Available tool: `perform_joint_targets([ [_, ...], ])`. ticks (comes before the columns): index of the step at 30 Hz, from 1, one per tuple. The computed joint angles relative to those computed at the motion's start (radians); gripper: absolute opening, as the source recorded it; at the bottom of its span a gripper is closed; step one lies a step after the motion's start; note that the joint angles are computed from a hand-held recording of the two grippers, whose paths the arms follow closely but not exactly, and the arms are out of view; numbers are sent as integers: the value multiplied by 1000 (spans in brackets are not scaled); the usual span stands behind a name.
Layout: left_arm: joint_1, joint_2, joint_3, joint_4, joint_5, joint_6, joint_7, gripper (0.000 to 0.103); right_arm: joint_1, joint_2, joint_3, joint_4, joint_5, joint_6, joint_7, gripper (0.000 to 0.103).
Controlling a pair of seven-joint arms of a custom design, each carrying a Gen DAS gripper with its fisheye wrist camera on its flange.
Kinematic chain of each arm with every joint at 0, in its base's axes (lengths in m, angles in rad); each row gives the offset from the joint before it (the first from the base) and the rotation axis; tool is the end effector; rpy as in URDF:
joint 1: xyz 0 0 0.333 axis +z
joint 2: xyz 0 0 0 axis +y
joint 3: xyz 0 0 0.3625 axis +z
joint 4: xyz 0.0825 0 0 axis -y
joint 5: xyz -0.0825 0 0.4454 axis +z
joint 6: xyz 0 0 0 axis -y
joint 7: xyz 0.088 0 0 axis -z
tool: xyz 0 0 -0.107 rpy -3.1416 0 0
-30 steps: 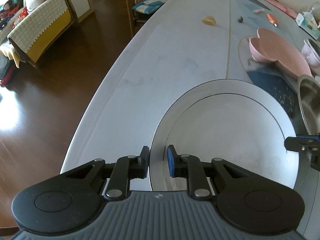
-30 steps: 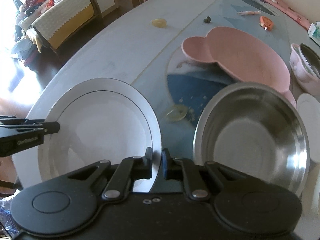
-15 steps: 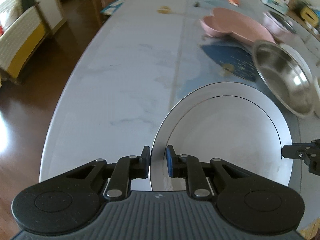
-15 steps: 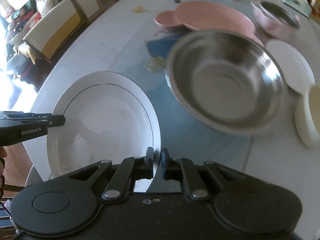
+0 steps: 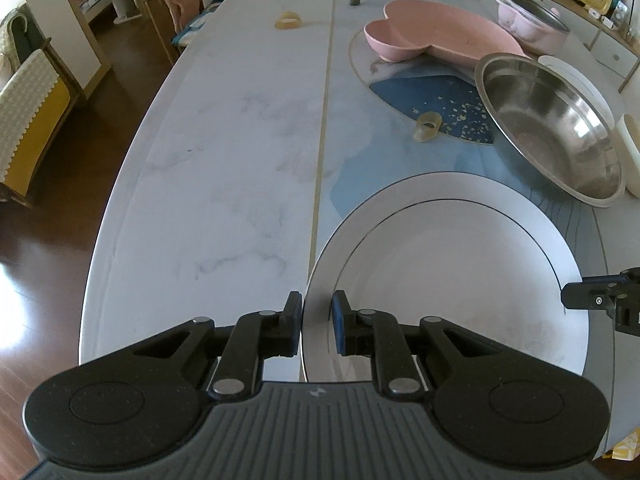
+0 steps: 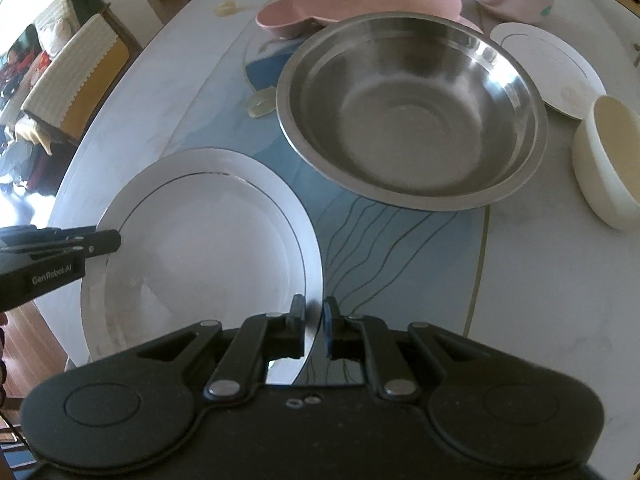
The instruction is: Organize plates and bowls
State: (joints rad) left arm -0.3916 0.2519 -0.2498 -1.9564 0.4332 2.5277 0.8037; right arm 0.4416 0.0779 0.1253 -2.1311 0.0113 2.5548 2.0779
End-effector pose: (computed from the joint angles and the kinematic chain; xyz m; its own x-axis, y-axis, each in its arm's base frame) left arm 0.5584 -0.4110 0.3953 -0.1681 -0.9857 -0.0086 -0.9036 0.1575 -0.3983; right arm 0.5375 0.3407 0.4184 0.0754 -0.9805 -0.1813 -0.9576 -0.0205 -0.2875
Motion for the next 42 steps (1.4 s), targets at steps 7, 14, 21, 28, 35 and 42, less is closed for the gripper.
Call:
perform_joint_targets([
  [7, -5, -10, 11, -8, 42, 19, -25, 16, 9, -25, 0, -13, -97, 0, 66, 20],
  [14, -6, -33, 13, -20, 85, 26, -36, 16, 4, -63, 10, -29, -177, 2, 120, 27],
  [21, 7, -88, 2, -55, 83, 95, -41, 21, -2, -107, 27, -47, -216, 13, 166, 43],
  [28, 5, -142, -8, -83, 102, 166, -78, 58, -19, -174, 51, -71, -270, 19, 202, 60],
  [35, -10, -158, -22, -45, 150, 171, -98, 64, -62, -258, 66, -110, -286, 65, 193, 75],
  [42, -44, -106, -26, 66, 204, 141, -143, 77, -113, -303, 53, -136, -224, 119, 68, 88],
])
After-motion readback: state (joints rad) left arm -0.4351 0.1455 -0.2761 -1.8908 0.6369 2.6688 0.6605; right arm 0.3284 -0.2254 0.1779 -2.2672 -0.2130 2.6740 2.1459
